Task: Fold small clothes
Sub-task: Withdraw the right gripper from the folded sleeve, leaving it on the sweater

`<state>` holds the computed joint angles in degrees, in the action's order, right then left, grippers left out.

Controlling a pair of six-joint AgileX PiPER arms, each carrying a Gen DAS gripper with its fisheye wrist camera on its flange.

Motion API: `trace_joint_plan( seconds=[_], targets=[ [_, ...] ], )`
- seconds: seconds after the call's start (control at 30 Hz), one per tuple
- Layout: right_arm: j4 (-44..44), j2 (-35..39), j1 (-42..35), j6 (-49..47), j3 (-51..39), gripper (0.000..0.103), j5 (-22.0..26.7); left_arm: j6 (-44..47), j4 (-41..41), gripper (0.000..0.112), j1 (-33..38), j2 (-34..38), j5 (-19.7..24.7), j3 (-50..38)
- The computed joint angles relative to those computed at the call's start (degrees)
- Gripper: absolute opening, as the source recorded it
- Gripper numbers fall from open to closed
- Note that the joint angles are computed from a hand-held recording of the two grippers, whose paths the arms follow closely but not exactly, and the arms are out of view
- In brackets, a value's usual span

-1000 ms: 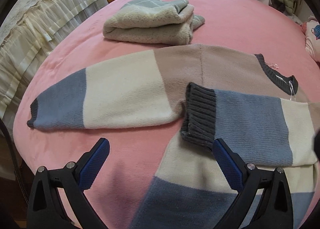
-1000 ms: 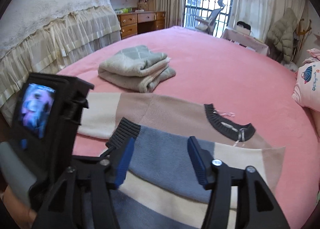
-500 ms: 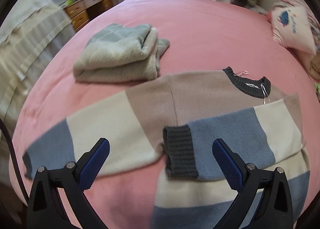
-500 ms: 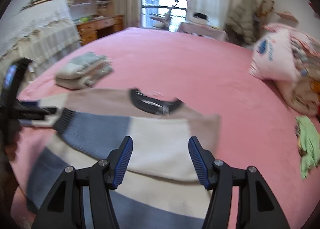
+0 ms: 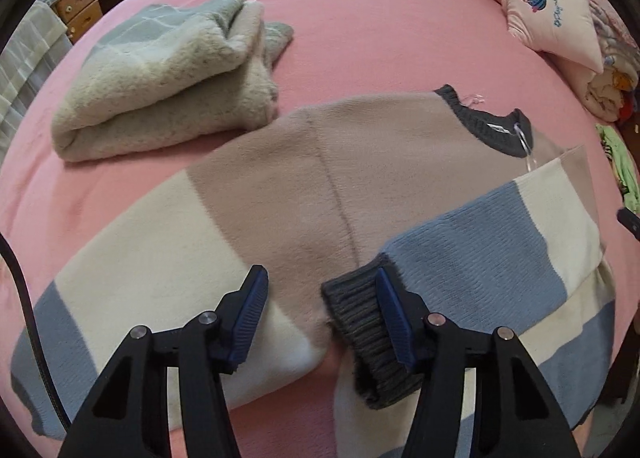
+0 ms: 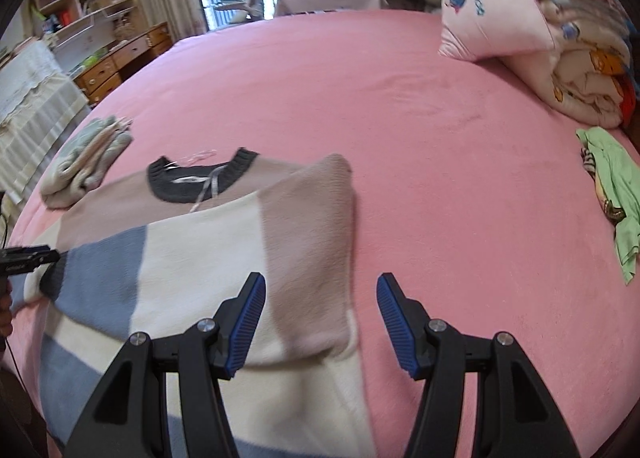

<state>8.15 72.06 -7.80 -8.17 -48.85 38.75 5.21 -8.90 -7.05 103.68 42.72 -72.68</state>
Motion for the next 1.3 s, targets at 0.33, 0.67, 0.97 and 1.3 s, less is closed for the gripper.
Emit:
trace_joint_plan(
  seconds=[0.33, 0.67, 0.97, 1.3],
  targets=[
    [10.46, 21.85, -4.57, -3.93, -17.5, 0.058, 3.12, -6.7, 11.51, 0.035, -8.95, 0.28, -1.69, 1.02],
    [0.42, 29.83, -1.55, 5.71, -21.77, 0.014, 0.25, -23.28, 31.38, 0.014, -18.25, 1.67, -4.02, 0.86],
    [1.48, 24.46, -3.63, 2.73, -18.71, 0.042, 2.09, -20.58, 24.23, 0.035, -14.76, 2.55, -0.36, -1.67],
    [2.95, -0.69, -9.05, -11.67, 0.57, 0.043, 7.9, -27.28, 27.6, 0.047, -13.36, -9.32, 3.35, 5.77]
  ],
)
